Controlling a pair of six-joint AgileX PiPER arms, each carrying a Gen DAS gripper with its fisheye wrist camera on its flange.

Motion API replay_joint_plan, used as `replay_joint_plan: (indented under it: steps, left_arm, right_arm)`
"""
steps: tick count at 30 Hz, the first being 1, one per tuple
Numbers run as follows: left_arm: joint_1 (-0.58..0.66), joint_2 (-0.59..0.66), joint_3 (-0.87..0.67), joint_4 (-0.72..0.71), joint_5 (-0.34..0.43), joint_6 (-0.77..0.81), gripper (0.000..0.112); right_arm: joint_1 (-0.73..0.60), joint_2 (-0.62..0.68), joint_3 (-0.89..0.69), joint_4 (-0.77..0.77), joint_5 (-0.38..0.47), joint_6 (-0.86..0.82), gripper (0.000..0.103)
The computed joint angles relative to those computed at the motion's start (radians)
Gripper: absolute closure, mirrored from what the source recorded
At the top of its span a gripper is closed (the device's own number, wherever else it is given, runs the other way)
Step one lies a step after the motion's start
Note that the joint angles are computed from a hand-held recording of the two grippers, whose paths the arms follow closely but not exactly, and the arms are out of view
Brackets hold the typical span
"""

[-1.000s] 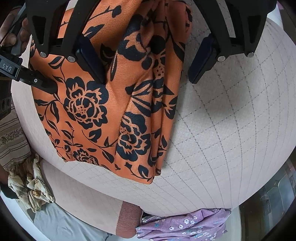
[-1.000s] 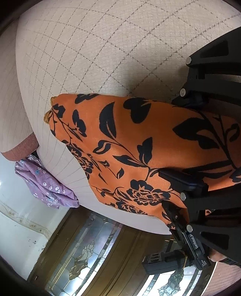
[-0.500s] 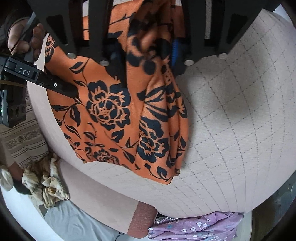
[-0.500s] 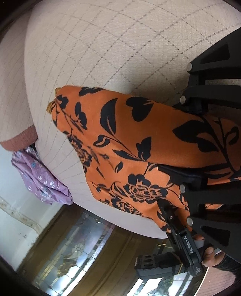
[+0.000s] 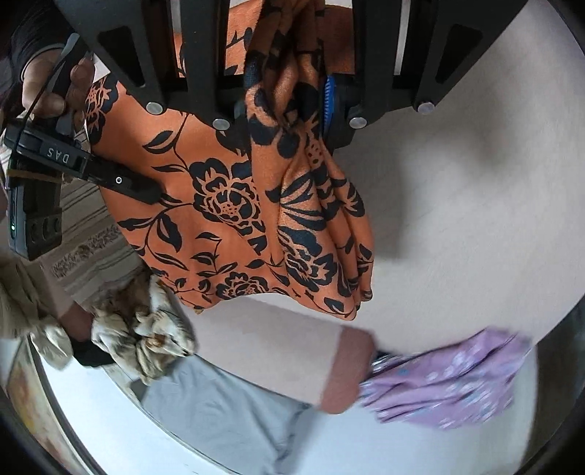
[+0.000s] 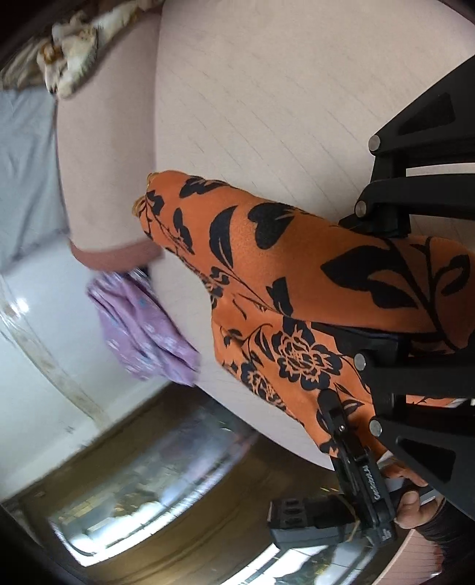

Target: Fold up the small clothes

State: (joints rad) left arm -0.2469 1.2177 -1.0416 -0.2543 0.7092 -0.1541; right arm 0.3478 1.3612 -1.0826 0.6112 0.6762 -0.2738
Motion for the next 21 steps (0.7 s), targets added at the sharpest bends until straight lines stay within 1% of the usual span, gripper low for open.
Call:
replay_joint_plan:
  steps: [2, 3, 5, 6, 7, 8, 9, 10, 11, 12, 14, 15, 16, 17, 18, 19, 20, 21]
  left_arm:
    - [-0.057, 0.074, -0.052, 0.065, -0.021, -0.068, 0.081]
    - [-0.071, 0.111, -0.070, 0.075, -0.023, -0.082, 0.078]
    - [-0.116, 0.201, -0.108, 0.133, 0.005, -0.115, 0.073]
    - [-0.149, 0.243, -0.111, 0.209, 0.023, -0.179, 0.072]
    - [-0.168, 0.248, -0.102, 0.245, 0.039, -0.214, 0.072]
    - [-0.174, 0.243, -0.074, 0.264, 0.036, -0.233, 0.072]
    - [-0.165, 0.213, -0.033, 0.249, 0.005, -0.226, 0.072]
    - [-0.158, 0.197, -0.018, 0.247, -0.003, -0.230, 0.071]
    - [-0.155, 0.183, -0.013, 0.253, 0.002, -0.239, 0.070]
    - [-0.156, 0.175, -0.015, 0.262, 0.008, -0.246, 0.070]
    - [-0.180, 0.166, -0.024, 0.317, 0.018, -0.292, 0.070]
    - [-0.200, 0.164, -0.031, 0.362, 0.027, -0.323, 0.069]
    - [-0.209, 0.162, -0.024, 0.382, 0.030, -0.334, 0.068]
    - [-0.208, 0.170, -0.021, 0.387, 0.032, -0.332, 0.065]
    - [-0.213, 0.197, -0.033, 0.396, 0.043, -0.341, 0.065]
    - [-0.215, 0.218, -0.038, 0.399, 0.052, -0.345, 0.065]
    - [-0.212, 0.220, -0.036, 0.399, 0.057, -0.349, 0.064]
    - [-0.205, 0.210, -0.035, 0.392, 0.059, -0.354, 0.064]
  right_arm:
    - [-0.080, 0.001, 0.020, 0.078, 0.016, -0.085, 0.067]
    - [-0.117, 0.011, 0.037, 0.120, 0.020, -0.128, 0.067]
    - [-0.192, 0.045, 0.088, 0.215, 0.026, -0.231, 0.065]
    - [-0.215, 0.070, 0.112, 0.218, 0.025, -0.234, 0.060]
    - [-0.236, 0.099, 0.140, 0.183, 0.011, -0.198, 0.058]
    - [-0.235, 0.104, 0.175, 0.115, -0.031, -0.121, 0.058]
    - [-0.238, 0.095, 0.231, 0.084, -0.072, -0.085, 0.057]
    - [-0.236, 0.069, 0.261, 0.094, -0.081, -0.089, 0.057]
    - [-0.233, 0.022, 0.303, 0.112, -0.107, -0.101, 0.057]
    - [-0.215, -0.002, 0.320, 0.090, -0.137, -0.073, 0.057]
    - [-0.158, -0.068, 0.326, -0.014, -0.190, 0.060, 0.057]
    - [-0.136, -0.097, 0.322, -0.020, -0.204, 0.085, 0.057]
    - [-0.115, -0.122, 0.312, 0.011, -0.210, 0.071, 0.057]
    - [-0.093, -0.133, 0.301, 0.043, -0.214, 0.048, 0.054]
    - [-0.078, -0.133, 0.291, 0.110, -0.215, -0.015, 0.043]
    - [-0.063, -0.119, 0.279, 0.161, -0.208, -0.059, 0.038]
    - [-0.045, -0.095, 0.272, 0.171, -0.207, -0.064, 0.034]
    - [-0.027, -0.050, 0.264, 0.142, -0.207, -0.029, 0.033]
